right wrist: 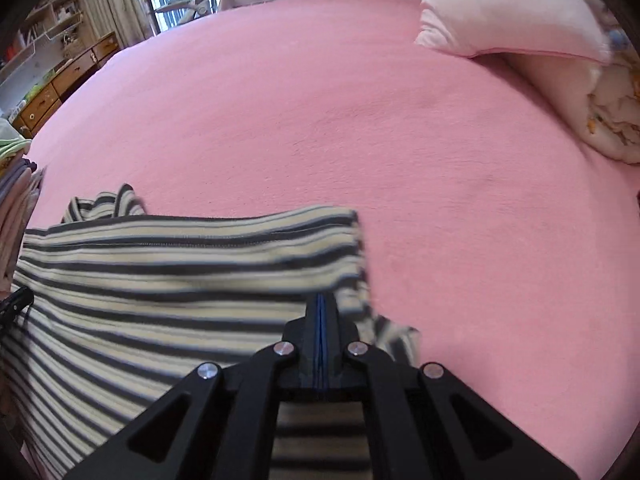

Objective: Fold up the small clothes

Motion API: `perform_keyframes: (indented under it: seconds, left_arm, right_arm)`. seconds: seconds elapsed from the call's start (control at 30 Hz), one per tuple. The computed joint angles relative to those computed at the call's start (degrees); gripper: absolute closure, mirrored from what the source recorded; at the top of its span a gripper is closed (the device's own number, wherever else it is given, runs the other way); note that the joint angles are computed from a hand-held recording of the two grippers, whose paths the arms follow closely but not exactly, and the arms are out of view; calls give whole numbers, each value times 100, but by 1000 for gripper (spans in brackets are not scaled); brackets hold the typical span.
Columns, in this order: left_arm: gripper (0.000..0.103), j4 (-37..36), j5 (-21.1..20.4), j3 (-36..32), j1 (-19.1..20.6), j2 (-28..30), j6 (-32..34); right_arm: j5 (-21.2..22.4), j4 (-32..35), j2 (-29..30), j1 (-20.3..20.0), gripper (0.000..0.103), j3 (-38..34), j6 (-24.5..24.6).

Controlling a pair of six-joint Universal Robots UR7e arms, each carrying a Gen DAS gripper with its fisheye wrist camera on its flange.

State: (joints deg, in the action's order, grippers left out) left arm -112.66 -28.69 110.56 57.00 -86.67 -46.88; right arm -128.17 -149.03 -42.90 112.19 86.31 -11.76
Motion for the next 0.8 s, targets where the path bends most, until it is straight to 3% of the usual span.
perform_keyframes:
  seconds: [0.13,0.27,0.5,0.8]
  left_arm:
    - [84,936,21,28,-387,-417,-755]
    - [60,2668,46,-6,-1007,-808,-2098]
    - [58,4767,-575,2,-2336,-1436,-4003]
    - [50,6004,-1345,-126,-3821,-1555,-5569]
  right_arm:
    - [398,-183,-502,139,103,598,-42]
    - [735,-18,-1047,373,103,1205,22]
    - [1162,331,-1877,904,103,1981,319]
    - [1311,468,-2730,1449,103,2541,569]
